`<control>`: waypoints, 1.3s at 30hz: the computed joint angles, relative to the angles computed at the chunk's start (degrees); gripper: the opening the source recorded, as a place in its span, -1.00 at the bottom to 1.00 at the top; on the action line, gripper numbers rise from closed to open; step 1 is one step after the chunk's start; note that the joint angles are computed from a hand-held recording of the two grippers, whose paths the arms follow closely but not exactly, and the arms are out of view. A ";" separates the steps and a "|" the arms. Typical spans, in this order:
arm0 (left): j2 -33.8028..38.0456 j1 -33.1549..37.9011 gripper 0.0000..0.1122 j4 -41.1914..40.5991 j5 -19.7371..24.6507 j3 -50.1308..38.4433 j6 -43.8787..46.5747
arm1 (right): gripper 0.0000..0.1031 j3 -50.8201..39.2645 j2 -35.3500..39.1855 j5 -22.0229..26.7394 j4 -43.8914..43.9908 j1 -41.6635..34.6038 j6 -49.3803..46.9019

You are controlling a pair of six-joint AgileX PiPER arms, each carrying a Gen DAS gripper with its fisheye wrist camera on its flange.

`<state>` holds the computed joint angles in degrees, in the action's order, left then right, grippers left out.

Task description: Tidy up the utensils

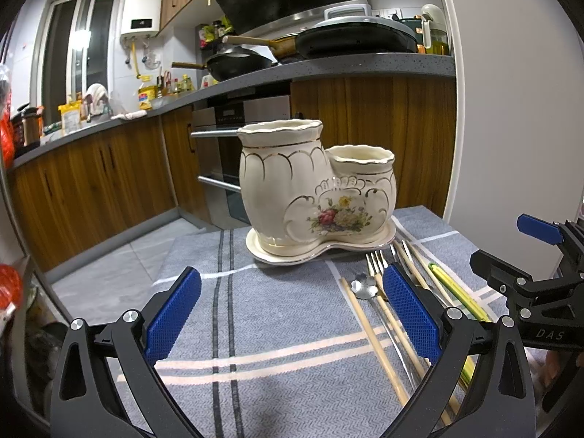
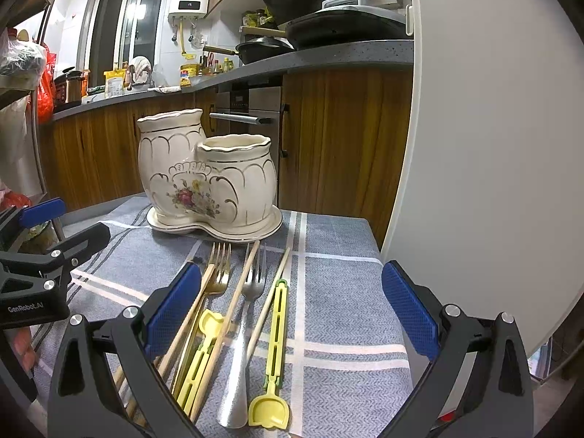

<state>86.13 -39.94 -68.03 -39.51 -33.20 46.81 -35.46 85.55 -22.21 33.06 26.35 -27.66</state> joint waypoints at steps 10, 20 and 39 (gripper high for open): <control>0.15 -0.07 0.77 -0.11 -0.04 -0.13 0.11 | 0.90 -0.20 0.77 -0.17 0.15 -0.05 -0.06; 0.09 0.03 0.77 0.17 -0.04 0.08 -0.22 | 0.90 -0.40 0.92 -0.06 1.32 0.20 -1.22; 0.05 0.03 0.77 -0.04 0.07 -0.04 0.06 | 0.90 -0.50 1.26 -0.39 1.74 0.49 -1.48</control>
<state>86.19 -39.91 -68.07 -39.44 -33.24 46.87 -35.96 86.81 -22.61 34.80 26.84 -29.14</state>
